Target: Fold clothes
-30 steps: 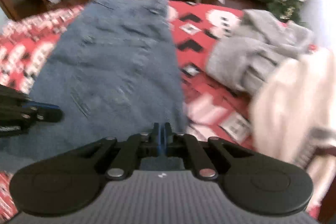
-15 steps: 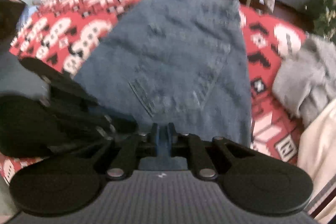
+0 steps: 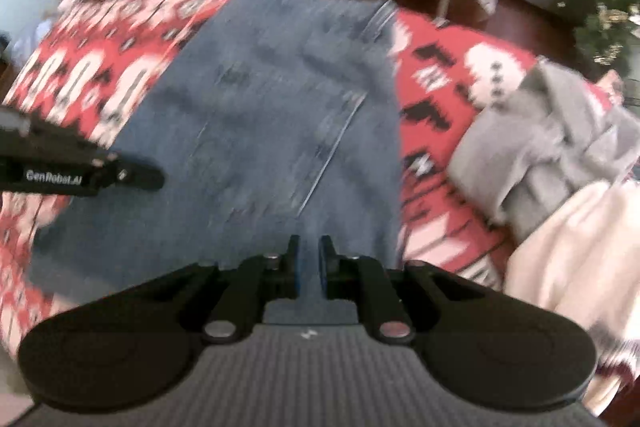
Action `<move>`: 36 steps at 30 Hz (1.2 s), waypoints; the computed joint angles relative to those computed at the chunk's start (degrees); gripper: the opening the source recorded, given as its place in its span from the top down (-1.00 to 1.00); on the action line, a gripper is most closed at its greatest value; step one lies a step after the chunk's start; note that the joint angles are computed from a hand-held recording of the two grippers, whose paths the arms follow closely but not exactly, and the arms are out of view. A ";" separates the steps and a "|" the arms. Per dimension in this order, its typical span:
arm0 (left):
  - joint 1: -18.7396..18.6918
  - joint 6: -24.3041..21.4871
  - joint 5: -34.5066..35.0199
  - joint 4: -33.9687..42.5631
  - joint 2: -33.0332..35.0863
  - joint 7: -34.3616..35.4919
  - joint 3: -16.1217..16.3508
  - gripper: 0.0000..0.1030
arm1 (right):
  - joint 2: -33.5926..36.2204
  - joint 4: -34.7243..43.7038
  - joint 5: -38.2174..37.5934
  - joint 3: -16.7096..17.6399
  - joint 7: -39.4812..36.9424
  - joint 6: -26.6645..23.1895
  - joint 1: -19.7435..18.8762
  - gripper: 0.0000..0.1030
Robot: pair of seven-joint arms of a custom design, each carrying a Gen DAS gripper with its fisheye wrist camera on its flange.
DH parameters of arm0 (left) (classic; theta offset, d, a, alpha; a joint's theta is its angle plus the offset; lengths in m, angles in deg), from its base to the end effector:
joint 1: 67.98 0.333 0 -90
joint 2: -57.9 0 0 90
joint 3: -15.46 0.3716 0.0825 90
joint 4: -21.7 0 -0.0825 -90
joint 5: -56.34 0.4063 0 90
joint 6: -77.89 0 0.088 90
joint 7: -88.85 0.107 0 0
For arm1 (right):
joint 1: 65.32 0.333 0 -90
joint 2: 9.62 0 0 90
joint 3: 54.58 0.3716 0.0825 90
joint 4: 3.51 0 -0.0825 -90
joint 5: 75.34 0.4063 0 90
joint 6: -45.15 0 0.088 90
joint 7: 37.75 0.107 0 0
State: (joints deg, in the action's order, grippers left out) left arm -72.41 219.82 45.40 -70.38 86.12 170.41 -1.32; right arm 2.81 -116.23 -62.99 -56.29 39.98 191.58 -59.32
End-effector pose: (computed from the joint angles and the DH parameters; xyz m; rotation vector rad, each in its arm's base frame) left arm 0.7224 -0.2378 0.4332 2.0939 -2.1677 0.7295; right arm 0.6592 0.0476 0.4437 -2.0909 1.8289 -0.2593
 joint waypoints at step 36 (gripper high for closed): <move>-0.04 -4.53 4.03 12.25 7.37 2.41 0.77 0.94 | 15.31 16.28 -6.53 -4.83 -0.88 6.10 2.92 1.00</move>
